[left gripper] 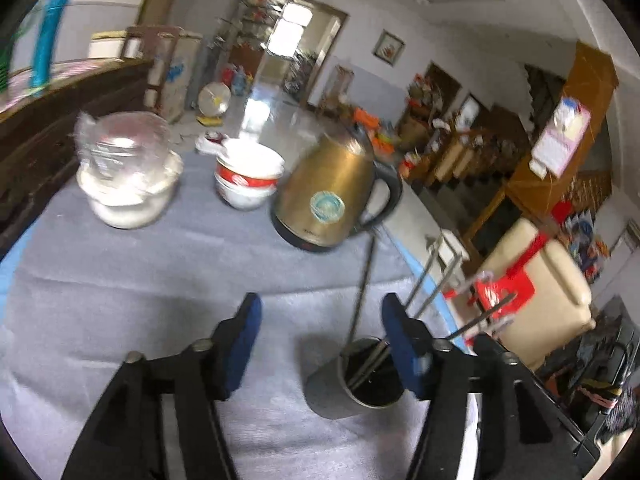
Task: Organize utensils
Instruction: 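Move both open tools over the remaining dark chopsticks on the cloth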
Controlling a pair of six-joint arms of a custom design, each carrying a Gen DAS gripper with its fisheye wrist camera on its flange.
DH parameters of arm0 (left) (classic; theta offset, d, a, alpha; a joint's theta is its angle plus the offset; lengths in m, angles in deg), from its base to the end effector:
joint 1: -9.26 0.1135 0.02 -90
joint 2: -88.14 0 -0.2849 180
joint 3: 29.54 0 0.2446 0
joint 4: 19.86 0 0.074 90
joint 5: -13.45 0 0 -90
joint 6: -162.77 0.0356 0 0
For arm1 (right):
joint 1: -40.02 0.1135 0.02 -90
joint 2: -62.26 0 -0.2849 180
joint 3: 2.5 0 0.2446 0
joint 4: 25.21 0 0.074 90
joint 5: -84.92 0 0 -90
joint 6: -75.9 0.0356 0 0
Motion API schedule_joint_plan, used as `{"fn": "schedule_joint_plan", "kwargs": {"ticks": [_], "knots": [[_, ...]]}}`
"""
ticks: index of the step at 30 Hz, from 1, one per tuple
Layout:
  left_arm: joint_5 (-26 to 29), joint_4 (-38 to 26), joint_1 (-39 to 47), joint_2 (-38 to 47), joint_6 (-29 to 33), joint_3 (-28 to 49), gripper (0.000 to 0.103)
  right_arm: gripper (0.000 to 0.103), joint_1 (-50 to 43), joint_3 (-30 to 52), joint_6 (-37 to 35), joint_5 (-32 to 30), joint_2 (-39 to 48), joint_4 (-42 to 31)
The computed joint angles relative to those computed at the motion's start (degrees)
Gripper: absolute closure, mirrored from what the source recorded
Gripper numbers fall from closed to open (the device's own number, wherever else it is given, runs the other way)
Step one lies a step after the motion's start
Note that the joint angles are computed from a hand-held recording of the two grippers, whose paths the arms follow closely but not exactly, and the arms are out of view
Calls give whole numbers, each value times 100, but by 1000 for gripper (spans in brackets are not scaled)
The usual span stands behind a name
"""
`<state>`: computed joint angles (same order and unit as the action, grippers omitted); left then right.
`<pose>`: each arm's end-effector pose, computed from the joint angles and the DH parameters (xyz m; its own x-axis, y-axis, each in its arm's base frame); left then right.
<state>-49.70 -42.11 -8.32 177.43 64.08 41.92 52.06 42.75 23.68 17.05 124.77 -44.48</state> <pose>0.3100 -0.1151 0.2554 -0.6972 0.0795 -0.7124 0.4993 0.7670 -0.4031 0.2063 0.0303 0.2300 -0.3971 0.4956 -0.7725 0.4379 0.8420 0.3150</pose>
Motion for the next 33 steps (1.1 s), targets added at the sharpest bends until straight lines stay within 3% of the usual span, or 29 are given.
{"fn": "schedule_joint_plan", "kwargs": {"ticks": [4, 6, 8, 10, 13, 17, 22, 31, 33], "knots": [[33, 382, 771, -574, 135, -743, 23, 38, 719, -199, 357, 1107, -595, -378], [41, 645, 1191, -753, 284, -1177, 21, 29, 1480, -415, 733, 2017, -732, -502], [19, 925, 1656, -787, 525, -1634, 19, 26, 2205, -574, 1166, 2818, -572, -649], [-55, 1048, 2080, -601, 832, -1941, 19, 26, 2710, -673, 1771, 3204, -103, -862], [-351, 1127, 2535, -72, 1338, -2182, 19, 26, 2864, -920, 2408, 2871, 641, -595], [-565, 1243, 3033, 352, 1799, -2454, 19, 26, 2748, -1128, 2831, 1846, 1546, -37], [-1040, 1424, 3115, 382, 2306, -2760, 19, 26, 2852, -992, 3114, 1219, 2124, -196], [-1716, 1156, 2943, 922, 2621, -2612, 18, 25, 3023, -679, 3363, 978, 2770, -715], [-1790, 1362, 2898, 891, 2693, -2736, 16, 24, 3072, -491, 3365, 1005, 2922, -968]]}}
